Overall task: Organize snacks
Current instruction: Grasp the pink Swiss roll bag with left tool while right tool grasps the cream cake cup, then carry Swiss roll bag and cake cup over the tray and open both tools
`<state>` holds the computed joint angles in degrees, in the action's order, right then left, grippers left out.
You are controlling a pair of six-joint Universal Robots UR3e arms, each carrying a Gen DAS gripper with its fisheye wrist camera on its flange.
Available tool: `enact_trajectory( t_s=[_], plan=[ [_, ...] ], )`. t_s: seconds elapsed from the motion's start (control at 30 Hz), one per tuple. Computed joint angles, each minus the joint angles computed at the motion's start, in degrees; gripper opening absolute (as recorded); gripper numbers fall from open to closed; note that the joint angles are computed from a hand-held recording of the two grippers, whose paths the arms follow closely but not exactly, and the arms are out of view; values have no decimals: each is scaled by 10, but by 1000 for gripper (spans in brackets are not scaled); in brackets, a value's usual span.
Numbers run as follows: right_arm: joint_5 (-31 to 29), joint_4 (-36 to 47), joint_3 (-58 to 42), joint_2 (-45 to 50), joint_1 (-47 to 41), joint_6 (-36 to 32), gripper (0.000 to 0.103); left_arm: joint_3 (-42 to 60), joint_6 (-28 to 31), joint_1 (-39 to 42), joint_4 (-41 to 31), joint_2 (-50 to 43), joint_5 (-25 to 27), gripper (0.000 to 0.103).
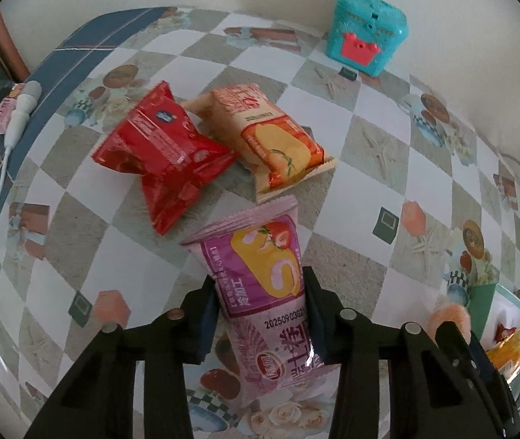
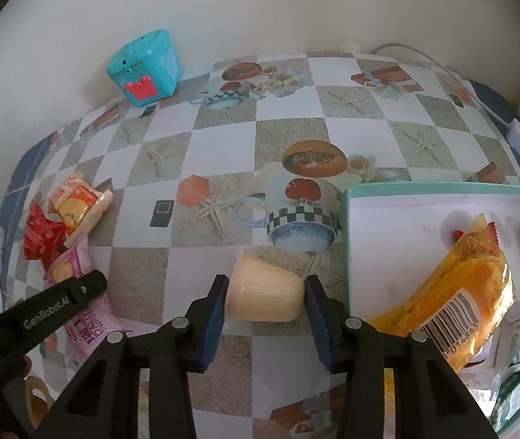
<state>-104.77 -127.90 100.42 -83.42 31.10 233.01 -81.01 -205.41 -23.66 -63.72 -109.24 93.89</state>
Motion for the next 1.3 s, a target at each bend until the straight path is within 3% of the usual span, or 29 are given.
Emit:
enact_trajectory(
  t_s=[0.2, 0.67, 0.97, 1.3],
  plan=[
    [11, 6, 0, -19, 4, 9, 40, -12, -4, 4, -5, 38, 8, 43],
    [-43, 105, -26, -109, 57, 57, 40, -42, -16, -12, -42, 150, 31, 43],
    [-77, 151, 1, -187, 114, 136, 40, -43, -25, -88, -49, 190, 63, 44],
    [-111, 236, 56, -301, 144, 240, 41, 12, -30, -195, -45, 162, 80, 44]
  ],
)
